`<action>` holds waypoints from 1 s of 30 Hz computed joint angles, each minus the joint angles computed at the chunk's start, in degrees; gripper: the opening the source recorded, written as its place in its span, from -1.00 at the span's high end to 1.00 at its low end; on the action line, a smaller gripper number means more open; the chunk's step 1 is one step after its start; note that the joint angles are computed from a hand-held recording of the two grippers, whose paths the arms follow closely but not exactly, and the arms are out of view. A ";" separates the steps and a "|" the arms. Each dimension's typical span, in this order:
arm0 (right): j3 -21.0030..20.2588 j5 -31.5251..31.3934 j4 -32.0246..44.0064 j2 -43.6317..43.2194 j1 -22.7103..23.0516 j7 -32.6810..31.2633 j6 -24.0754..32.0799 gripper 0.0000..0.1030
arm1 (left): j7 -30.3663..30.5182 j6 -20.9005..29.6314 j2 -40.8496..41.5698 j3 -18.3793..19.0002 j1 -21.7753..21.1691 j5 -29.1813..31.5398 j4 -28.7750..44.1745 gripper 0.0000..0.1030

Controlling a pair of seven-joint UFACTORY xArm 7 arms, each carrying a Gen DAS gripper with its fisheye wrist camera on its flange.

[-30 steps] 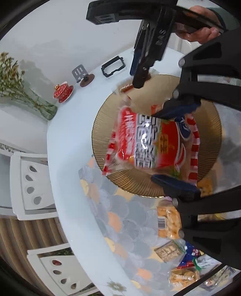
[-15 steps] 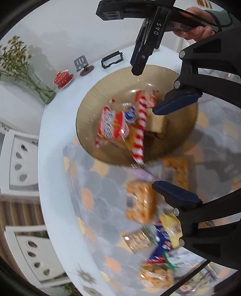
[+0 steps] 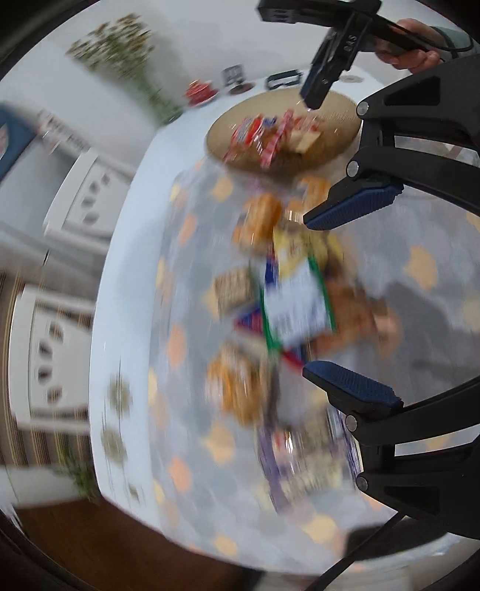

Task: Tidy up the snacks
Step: 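Return both tools to the snack pile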

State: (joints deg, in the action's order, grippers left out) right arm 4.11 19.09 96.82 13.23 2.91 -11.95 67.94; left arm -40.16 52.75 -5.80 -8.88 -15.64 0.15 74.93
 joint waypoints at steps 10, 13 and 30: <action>3.56 -0.84 -0.08 0.07 6.97 2.03 -1.34 -0.26 | 1.02 -2.06 -13.61 3.54 4.97 -2.98 -15.03 -0.40; 4.36 -0.76 -0.10 0.85 8.94 3.00 -2.01 -0.26 | 1.29 -2.44 -14.00 3.40 6.09 -3.14 -17.02 -0.42; 6.47 -1.61 -7.29 5.29 16.00 9.76 -12.99 -0.48 | 9.07 -5.97 -3.39 5.39 7.45 -7.37 -18.56 -0.54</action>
